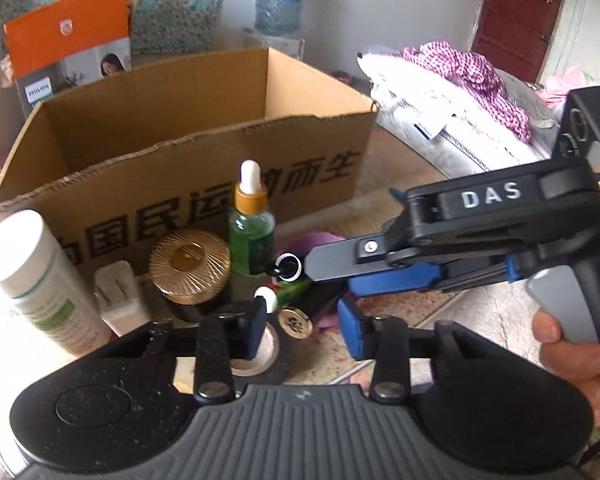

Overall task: Organize rigid objects
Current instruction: 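Reach the right gripper to the black cylinder by the pink bowl and grasp it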

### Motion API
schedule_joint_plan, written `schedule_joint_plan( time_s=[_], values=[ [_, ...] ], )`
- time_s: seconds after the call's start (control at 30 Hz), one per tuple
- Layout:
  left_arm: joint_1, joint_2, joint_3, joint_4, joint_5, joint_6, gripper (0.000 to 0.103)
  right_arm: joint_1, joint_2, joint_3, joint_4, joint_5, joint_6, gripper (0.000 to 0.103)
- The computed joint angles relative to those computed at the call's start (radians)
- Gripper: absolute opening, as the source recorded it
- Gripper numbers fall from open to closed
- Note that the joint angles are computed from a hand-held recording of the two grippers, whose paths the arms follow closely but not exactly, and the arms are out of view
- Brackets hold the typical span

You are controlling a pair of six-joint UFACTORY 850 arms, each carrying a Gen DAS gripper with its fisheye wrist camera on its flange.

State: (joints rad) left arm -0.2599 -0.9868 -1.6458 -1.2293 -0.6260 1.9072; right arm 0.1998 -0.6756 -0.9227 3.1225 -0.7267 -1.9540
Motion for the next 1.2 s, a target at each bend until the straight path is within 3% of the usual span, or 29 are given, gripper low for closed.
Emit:
schedule_joint_plan(
  time_s=[0.07,0.43,0.87,1.0,1.2],
  values=[
    [-0.004,-0.013,-0.02,0.043,-0.002,-0.046,0.03,-0.009,-0.01,-0.005,-0.036,-0.004,0.049,0.046],
    [-0.017,-0.046,-0.078,0.15,-0.016,-0.164,0.03,-0.048,-0.019,-0.022,-0.144,0.044,0.156,0.035],
    [-0.051,-0.082,-0.139,0.261,0.018,-0.298,0.027,-0.108,-0.032,-0.123,-0.501,0.228,0.431,0.032],
    [-0.053,-0.085,-0.145,0.257,0.02,-0.308,0.026,-0.121,-0.041,-0.14,-0.568,0.229,0.502,0.032],
    [-0.044,-0.071,-0.121,0.218,0.002,-0.251,0.022,-0.109,-0.027,-0.084,-0.446,0.144,0.435,0.026]
  ],
)
